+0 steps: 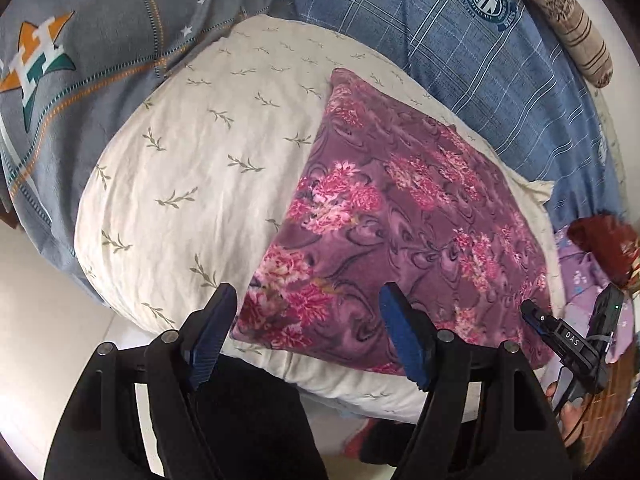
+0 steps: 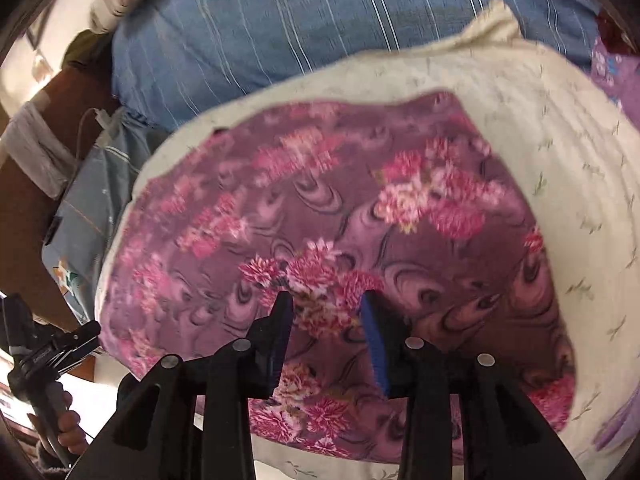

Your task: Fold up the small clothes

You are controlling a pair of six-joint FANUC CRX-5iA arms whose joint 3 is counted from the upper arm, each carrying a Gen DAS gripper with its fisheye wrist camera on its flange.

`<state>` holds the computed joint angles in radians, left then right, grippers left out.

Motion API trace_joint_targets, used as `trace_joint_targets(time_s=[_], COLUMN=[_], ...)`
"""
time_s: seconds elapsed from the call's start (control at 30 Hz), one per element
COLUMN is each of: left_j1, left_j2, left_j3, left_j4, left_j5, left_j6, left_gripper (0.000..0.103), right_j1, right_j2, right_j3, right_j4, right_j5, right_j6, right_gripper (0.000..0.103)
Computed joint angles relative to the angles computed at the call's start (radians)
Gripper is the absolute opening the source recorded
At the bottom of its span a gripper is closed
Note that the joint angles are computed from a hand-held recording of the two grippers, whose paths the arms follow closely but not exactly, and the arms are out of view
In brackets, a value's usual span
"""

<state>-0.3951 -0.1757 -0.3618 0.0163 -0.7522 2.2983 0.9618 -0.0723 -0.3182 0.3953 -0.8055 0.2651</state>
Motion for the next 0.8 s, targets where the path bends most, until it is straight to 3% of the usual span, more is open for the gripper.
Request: trace_joint_targets(time_s=[0.07, 0.2, 0.4, 0.5, 0.6, 0.67, 0.8], left_j1=[-0.004, -0.002, 0.006, 0.025, 0.067, 0.075, 0.048], left_j2=[0.008, 0.026, 0.019, 0.005, -0.027, -0.032, -0.023], left_j3=[0.007, 0.014, 0.001, -0.027, -0.106, -0.124, -0.079], left_j4=[-0.015, -0.014, 0.0, 0.047, 0.188, 0.22, 0.129], left_j5=[-0.005, -0.004, 0.002, 0.019, 0.066, 0.071, 0.024], left_j6=[0.007, 0.005, 0.001, -0.023, -0.108, -0.124, -0.045], left_gripper=[0.073, 0.073, 0.074, 0.074, 0.074, 0.074, 0.074], right_j1=[0.006, 0.023, 0.06, 0.084, 0.099, 0.095, 0.099], right_j2=[-0.013, 0.003, 0.062, 0.073, 0.034, 0.015, 0.059], right_j3=[-0.029, 0.008, 0.049, 0.035, -0.06, -0.083, 0.005], right_j4=[0.025, -0.006, 0.034, 0.093, 0.212, 0.221, 0.139], right_j5=[0.022, 0.001, -0.067, -0.084, -0.01, 0.013, -0.09], right_j6=[-0.042, 0.028, -0.006, -0.05, -0.184, -0.193, -0.071], right_gripper=[0.045, 0.081, 0.103, 0.103, 0.103, 0.103, 0.103])
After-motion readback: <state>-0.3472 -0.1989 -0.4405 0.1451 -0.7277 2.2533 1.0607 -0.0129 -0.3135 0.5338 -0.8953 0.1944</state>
